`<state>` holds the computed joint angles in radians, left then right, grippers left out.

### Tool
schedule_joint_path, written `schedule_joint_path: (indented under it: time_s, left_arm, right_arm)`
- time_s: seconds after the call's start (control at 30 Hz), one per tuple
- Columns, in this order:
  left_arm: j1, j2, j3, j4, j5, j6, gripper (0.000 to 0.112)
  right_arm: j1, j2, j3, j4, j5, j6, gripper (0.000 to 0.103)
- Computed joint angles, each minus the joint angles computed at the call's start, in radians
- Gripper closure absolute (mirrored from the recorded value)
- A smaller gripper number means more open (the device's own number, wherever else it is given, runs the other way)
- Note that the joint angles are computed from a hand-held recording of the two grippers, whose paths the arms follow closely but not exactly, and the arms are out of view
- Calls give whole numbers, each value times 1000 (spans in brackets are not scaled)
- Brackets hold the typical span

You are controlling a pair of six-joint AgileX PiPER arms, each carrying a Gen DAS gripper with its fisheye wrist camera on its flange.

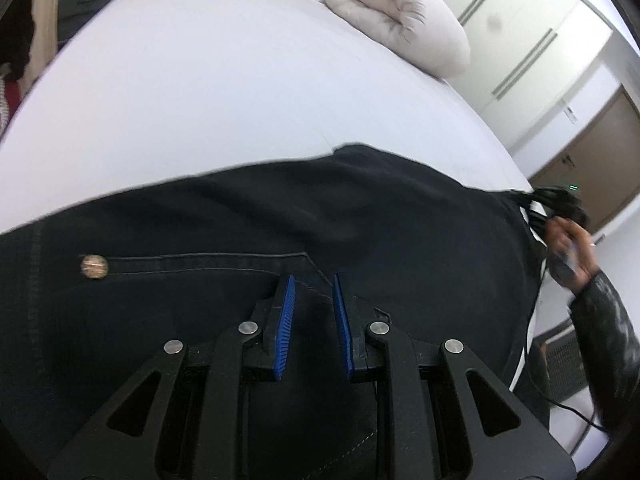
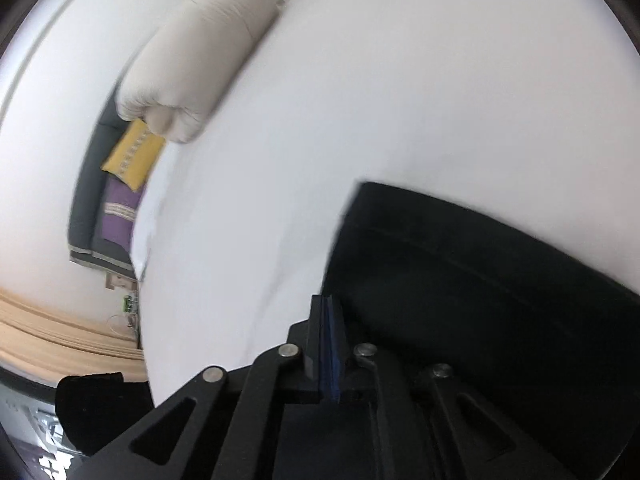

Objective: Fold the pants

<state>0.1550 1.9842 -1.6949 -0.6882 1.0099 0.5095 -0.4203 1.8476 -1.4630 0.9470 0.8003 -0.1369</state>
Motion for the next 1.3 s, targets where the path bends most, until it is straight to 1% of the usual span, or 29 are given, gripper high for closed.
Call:
schedule_joint_path:
  time_s: [0.03,0.07,0.13,0.2,0.23,0.27,0.33,0.37,0.43,0.5,0.57,0.6,0.67,0.7,0.73,0.77,0.8,0.83,0.93,0.97,1.0,1.03,1.07,1.1,1.13,1.17,1.2,1.23,1.3]
  left_arm:
    - [-15,-20,7,1,-19,-1,93]
    - [-39,-25,-8,0,-25,-6,93]
    - [-88,-18,-67,25,-17,-4,93]
    - [-159,-5,-89,124,-28,-19,93]
    - [-178,-1,-89,152,-30,-27,93]
    - [-186,-1,-71,169,-42,-28,93]
    - [-157,-19,-9,148,-60,-20,93]
    - [-125,-34,22,104,-67,5,93]
    - [-79,-55,58,86,-90,26,93]
    - [-28,-62,79,54,-91,61,93]
    - [33,-63,91,20,-87,98,93]
    - [56,-69,108,32,-106,119,93]
    - [139,-59,116,-30,-69,183,93]
    - [167,-64,128,-49,-67,208,93]
    - [184,-79,146,-44,-83,230,93]
    - [196,-94,157,-35,-83,231,93]
    - [190,-108,156,0,-101,193,93]
    - [185,-119,148,19,-107,160,93]
    - [157,-123,104,-2,-93,129,93]
    - [108,-113,58,29,-83,68,93]
    - [81,-101,28,51,-73,39,93]
    - [46,-84,-13,86,-63,-3,93]
    - [29,-75,-35,89,-59,-9,93]
    - [13,-77,-47,89,-58,-3,93]
    - [-18,-59,-68,129,-64,-21,93]
    - [-72,-18,-104,193,-73,-80,93]
    - [-88,19,-140,234,-48,-113,93]
    - [-108,57,-168,274,-31,-155,93]
    - [-107,84,-172,251,-34,-161,93]
  right_arm:
    - [1,-29,32,58,68,-76,97]
    - [36,-70,89,116,132,-143,97]
    - [143,-125,205,182,199,-221,97]
    - [253,-119,299,236,228,-268,97]
    - [304,-104,329,236,208,-264,97]
    - [330,-96,356,239,167,-273,103]
    - [297,-70,350,291,175,-329,103]
    - [274,-69,329,260,155,-304,103]
    - [227,-53,248,158,103,-190,103]
    - [138,-60,225,90,38,-89,103]
    - [89,-79,197,-11,-11,38,103]
    - [79,-105,191,-81,-17,120,103]
    - [83,-171,207,-147,-6,178,98]
    - [101,-207,223,-128,16,156,94]
    - [119,-238,247,-70,45,106,94]
    - [117,-245,251,9,97,25,94]
    - [156,-273,284,84,141,-45,93]
    - [221,-298,313,126,160,-86,90]
    - [412,-275,357,274,157,-188,89]
    - [463,-237,350,304,152,-193,89]
    - [500,-189,318,294,142,-173,89]
    - [528,-125,249,243,129,-116,88]
    - [530,-84,221,225,130,-97,88]
    - [511,-45,204,247,149,-116,92]
    - [478,-42,215,254,178,-132,93]
    - [450,-9,185,265,176,-136,95]
    - [405,2,186,273,174,-146,98]
    - [344,-4,227,273,190,-180,103]
    - [247,-18,289,319,171,-217,103]
